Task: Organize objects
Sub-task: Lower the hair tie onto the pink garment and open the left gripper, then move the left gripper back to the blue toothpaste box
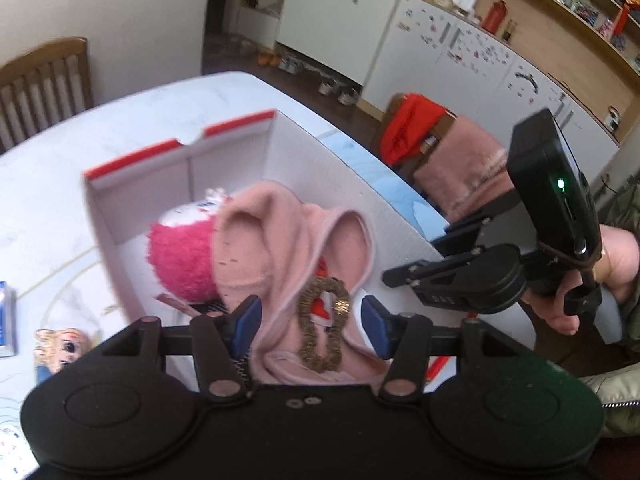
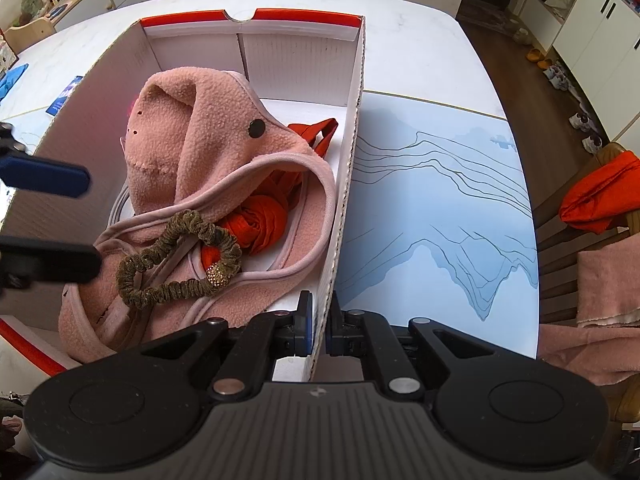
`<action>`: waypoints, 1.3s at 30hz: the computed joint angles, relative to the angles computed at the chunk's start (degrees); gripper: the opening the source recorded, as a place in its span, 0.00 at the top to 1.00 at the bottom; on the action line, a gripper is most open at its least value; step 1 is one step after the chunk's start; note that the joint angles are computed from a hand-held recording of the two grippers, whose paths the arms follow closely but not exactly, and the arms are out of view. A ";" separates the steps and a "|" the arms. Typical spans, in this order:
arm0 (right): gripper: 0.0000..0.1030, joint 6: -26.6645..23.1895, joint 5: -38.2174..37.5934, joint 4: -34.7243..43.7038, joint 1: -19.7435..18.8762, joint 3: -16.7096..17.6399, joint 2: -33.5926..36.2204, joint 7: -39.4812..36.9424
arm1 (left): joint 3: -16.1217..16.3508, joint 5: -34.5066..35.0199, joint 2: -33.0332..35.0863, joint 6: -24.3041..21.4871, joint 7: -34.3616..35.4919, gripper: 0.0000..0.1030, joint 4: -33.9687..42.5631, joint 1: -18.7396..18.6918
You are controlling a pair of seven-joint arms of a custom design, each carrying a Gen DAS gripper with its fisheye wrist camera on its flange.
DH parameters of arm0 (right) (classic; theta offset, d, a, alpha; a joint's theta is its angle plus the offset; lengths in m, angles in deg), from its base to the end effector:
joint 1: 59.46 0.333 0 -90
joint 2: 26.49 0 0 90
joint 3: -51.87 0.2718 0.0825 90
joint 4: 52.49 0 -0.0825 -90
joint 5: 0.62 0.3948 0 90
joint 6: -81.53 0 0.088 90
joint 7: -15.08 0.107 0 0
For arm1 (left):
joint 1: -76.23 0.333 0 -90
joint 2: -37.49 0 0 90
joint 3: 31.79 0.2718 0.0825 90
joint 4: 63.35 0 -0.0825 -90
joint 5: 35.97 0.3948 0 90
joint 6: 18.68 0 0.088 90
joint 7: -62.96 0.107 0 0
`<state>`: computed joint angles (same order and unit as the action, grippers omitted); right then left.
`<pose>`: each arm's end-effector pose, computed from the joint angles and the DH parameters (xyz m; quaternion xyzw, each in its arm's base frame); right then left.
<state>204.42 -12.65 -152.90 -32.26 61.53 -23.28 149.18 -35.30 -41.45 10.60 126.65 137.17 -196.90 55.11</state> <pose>0.5018 0.3629 0.5163 -0.6787 0.7092 -0.1046 0.1593 0.4431 -0.2050 0.5495 -0.6337 0.6989 -0.3106 0.1164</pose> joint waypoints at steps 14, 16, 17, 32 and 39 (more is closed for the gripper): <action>0.95 -0.36 0.19 0.14 0.04 0.01 0.26 -0.17 | -1.24 14.11 -14.46 -2.88 -15.76 0.17 -8.36 8.89; 0.95 -0.54 0.54 0.22 0.01 0.01 0.36 -0.29 | -1.21 16.28 -15.71 -4.13 -17.95 0.11 -8.83 10.49; 0.95 -0.65 0.61 0.26 0.01 0.01 0.39 -0.35 | -1.00 17.19 -16.36 -4.50 -18.75 0.06 -9.20 11.13; 0.95 -3.01 1.06 2.89 0.14 0.03 1.95 0.22 | 1.87 24.80 -10.93 -6.67 -21.56 0.01 -9.55 18.01; 0.95 -3.80 1.50 3.57 0.10 0.01 2.43 0.56 | 2.14 24.87 -4.76 -5.65 -20.20 0.01 -7.47 20.19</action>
<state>200.62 -11.14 -149.33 -32.16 61.54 -20.85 149.74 -33.17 -16.58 5.84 120.99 116.97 -204.38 75.30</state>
